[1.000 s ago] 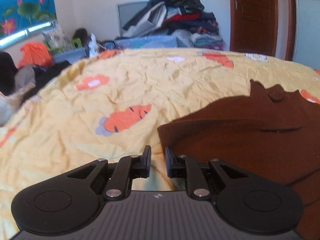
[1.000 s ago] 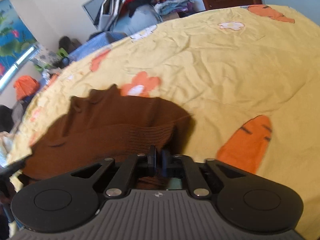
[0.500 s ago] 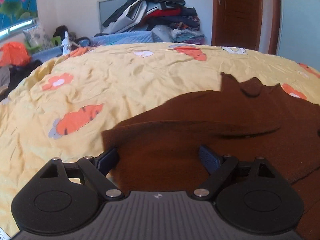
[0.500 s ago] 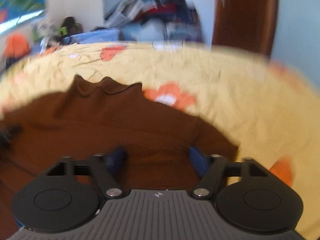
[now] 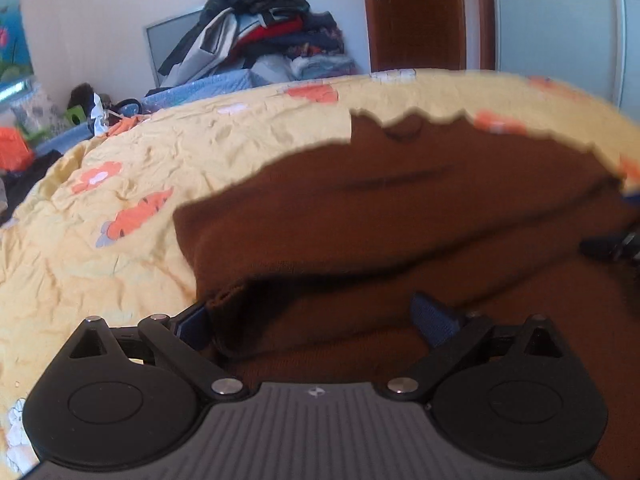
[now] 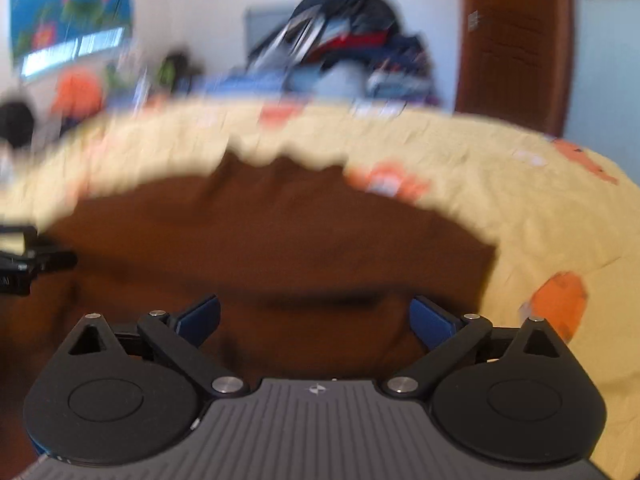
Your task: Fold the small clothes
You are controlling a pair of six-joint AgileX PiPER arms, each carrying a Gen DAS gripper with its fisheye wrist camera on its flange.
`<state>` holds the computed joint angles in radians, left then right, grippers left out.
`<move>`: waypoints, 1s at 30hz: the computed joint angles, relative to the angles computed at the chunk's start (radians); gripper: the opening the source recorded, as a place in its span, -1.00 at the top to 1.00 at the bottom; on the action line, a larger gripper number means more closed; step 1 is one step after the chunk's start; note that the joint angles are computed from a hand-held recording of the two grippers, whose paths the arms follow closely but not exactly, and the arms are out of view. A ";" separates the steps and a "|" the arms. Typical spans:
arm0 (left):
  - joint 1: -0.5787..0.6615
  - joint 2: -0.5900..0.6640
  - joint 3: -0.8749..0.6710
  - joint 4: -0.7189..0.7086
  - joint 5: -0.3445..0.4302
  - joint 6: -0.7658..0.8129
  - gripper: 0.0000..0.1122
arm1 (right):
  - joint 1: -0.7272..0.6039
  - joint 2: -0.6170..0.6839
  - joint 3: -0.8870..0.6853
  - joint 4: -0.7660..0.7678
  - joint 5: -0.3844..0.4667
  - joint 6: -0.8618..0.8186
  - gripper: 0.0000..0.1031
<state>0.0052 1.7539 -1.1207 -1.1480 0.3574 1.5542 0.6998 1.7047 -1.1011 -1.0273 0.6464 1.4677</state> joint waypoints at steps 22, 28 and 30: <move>0.229 -0.238 0.246 0.109 0.225 -0.025 -0.82 | 0.272 -0.248 0.242 0.053 0.210 0.168 -0.99; 0.263 -0.356 0.398 0.030 0.309 0.151 -0.84 | 0.461 -0.226 0.200 0.035 0.261 0.210 -1.00; 0.304 -0.355 0.402 0.034 0.341 0.168 -0.84 | 0.526 -0.207 0.250 -0.007 0.273 0.275 -1.00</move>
<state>0.3091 1.3990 -0.7185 -1.1140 0.6983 1.7225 1.2261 1.4974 -0.8512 -1.0348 0.9189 1.7422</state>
